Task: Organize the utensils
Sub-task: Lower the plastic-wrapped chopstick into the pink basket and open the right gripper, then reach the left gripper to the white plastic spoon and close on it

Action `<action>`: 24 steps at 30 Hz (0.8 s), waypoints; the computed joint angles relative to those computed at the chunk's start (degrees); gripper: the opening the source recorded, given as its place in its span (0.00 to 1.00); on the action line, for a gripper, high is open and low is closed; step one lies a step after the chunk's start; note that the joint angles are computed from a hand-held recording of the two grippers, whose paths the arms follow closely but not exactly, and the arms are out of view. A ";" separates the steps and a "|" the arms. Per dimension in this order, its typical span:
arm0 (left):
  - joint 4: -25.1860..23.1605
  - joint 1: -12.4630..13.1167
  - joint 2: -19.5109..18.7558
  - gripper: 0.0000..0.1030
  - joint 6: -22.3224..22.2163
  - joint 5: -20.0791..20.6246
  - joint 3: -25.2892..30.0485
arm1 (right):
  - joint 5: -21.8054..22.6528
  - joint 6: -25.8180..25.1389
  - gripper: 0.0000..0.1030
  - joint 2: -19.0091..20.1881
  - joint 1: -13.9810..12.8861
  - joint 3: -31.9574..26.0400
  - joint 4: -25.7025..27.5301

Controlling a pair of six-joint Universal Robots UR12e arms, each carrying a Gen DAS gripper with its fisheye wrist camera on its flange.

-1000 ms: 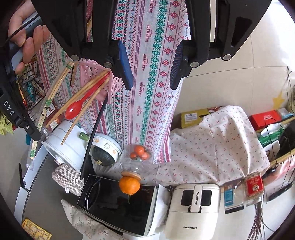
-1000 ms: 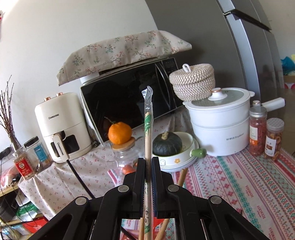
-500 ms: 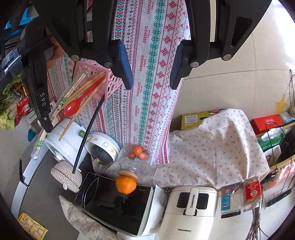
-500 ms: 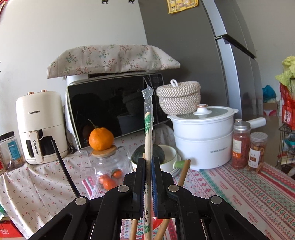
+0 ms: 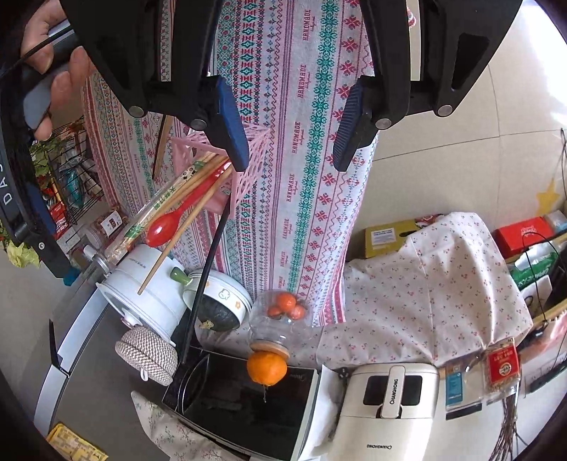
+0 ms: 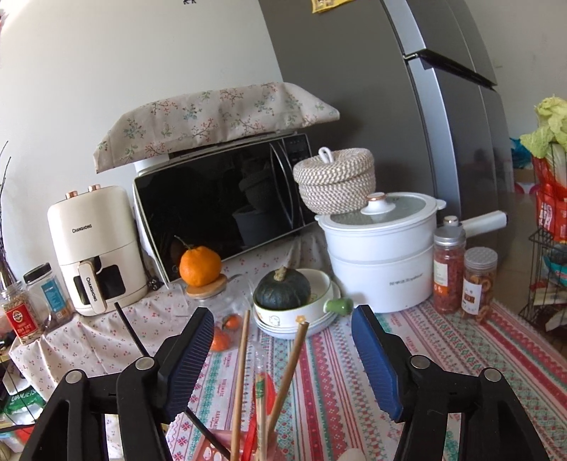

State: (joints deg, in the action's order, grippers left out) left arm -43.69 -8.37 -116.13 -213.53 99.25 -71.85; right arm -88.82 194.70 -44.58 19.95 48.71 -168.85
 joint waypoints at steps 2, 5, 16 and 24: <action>-0.66 -0.32 -0.12 0.58 0.27 -0.70 0.32 | -0.90 0.13 0.76 -1.62 -0.62 1.90 1.46; -2.21 -0.76 -0.35 0.69 -0.01 -2.22 0.92 | -1.36 1.46 0.87 -3.77 -1.87 4.28 5.04; -11.65 -2.82 -2.59 0.84 2.78 -5.82 4.73 | -2.44 -1.93 1.00 -7.83 -5.00 8.26 18.74; -18.04 -5.26 -5.60 0.84 6.93 -2.87 9.67 | -1.31 -5.42 1.00 -8.09 -6.41 7.37 31.35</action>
